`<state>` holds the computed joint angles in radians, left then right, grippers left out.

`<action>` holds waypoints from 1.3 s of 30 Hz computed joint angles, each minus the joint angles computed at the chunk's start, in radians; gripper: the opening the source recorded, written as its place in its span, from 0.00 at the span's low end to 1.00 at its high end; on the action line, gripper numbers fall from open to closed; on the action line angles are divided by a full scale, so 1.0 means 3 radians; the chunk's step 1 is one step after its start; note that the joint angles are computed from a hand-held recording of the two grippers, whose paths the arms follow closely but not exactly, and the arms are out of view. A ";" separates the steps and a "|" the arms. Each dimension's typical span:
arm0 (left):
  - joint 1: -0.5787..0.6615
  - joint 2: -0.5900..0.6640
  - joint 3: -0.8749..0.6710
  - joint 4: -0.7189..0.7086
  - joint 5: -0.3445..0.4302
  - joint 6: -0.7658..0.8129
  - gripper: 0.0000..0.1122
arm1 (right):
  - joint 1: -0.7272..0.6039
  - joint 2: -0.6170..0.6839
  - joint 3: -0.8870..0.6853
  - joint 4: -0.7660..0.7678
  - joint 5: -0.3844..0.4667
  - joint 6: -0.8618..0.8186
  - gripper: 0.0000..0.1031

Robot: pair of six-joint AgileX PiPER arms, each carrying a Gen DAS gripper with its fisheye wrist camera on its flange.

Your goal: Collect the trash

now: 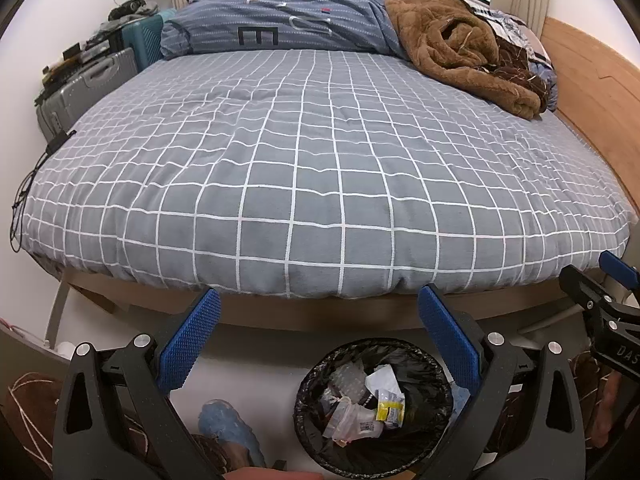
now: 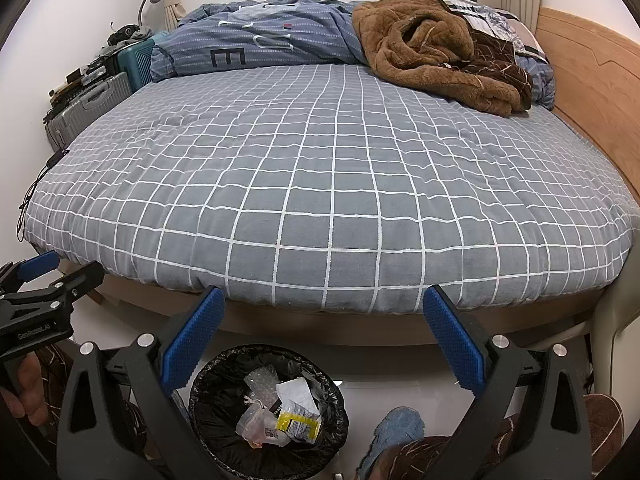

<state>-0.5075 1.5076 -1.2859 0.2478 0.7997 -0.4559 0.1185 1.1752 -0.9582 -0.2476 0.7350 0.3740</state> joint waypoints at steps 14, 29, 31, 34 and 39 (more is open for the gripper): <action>-0.0029 0.0020 -0.0009 0.0044 0.0032 -0.0056 0.87 | 0.0030 0.0004 0.0002 -0.0030 0.0020 0.0045 0.93; -0.0052 -0.0001 0.0024 0.0046 -0.0022 -0.0023 0.87 | 0.0028 0.0003 0.0001 -0.0025 0.0025 0.0041 0.93; -0.0043 0.0004 0.0028 -0.0012 -0.0038 0.0026 0.86 | 0.0031 0.0003 0.0001 -0.0031 0.0027 0.0045 0.93; 0.0011 0.0021 0.0013 -0.0203 -0.0042 0.0154 0.85 | 0.0034 0.0004 0.0003 -0.0034 0.0025 0.0052 0.93; 0.0019 0.0019 0.0018 -0.0199 -0.0051 0.0129 0.85 | 0.0027 0.0005 0.0003 -0.0018 0.0025 0.0031 0.93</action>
